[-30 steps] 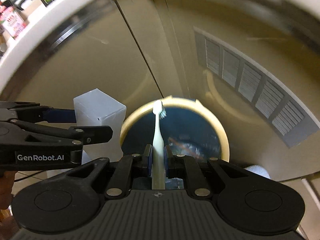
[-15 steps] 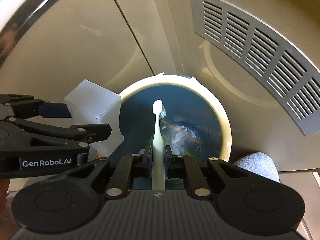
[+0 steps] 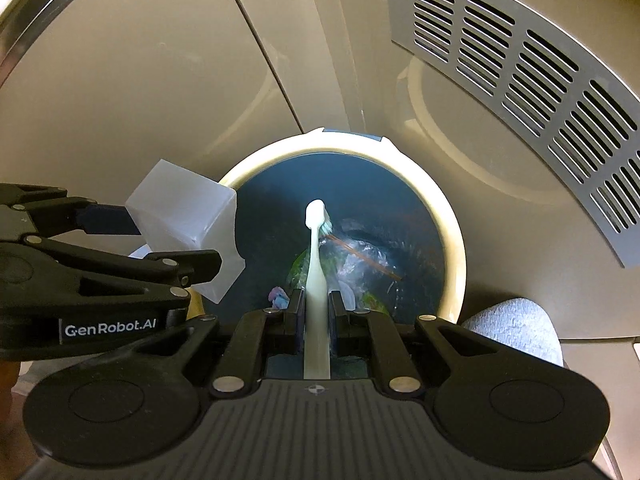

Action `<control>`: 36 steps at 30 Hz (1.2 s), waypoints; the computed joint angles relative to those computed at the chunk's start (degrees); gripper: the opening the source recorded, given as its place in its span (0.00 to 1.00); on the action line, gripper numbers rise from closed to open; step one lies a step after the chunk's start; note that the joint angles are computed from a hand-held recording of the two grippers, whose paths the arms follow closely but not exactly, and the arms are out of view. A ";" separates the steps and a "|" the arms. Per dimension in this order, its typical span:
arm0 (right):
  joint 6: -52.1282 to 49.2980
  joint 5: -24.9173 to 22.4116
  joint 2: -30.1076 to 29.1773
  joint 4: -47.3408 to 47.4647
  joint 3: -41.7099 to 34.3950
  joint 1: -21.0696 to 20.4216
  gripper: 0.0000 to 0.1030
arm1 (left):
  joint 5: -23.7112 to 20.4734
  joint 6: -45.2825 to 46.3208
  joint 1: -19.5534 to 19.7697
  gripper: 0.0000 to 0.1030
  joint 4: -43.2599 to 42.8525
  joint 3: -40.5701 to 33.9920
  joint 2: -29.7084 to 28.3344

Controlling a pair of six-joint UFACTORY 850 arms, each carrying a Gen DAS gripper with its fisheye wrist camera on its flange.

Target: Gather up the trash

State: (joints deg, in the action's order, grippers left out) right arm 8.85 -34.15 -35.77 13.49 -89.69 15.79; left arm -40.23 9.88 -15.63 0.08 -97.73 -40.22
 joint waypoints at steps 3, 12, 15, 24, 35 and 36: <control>0.34 -0.10 -0.23 -0.20 -0.12 0.10 0.13 | -0.07 -0.15 -0.07 0.68 0.19 -0.31 -0.50; 2.84 -2.00 -1.37 -1.00 -1.23 -0.05 0.14 | 3.72 -2.12 -0.34 0.92 4.02 1.60 0.10; 5.00 -3.60 -1.83 -1.48 -1.67 -0.33 0.33 | 4.04 -0.64 0.04 0.93 3.14 1.73 0.08; 4.29 -0.40 2.99 -1.83 1.81 -0.66 0.44 | 3.77 3.78 1.20 0.94 -1.50 3.01 2.41; 2.14 5.57 12.00 -4.32 8.20 1.01 0.63 | 12.33 6.02 2.08 0.94 -6.34 12.98 13.40; 2.66 6.33 12.71 -5.56 8.84 1.35 0.64 | 13.48 4.96 2.00 0.96 -5.83 14.09 14.44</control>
State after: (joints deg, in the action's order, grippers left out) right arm 11.52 -27.81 -23.06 7.92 -80.86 17.14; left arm -26.76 14.84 -13.63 -5.75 -83.63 -25.78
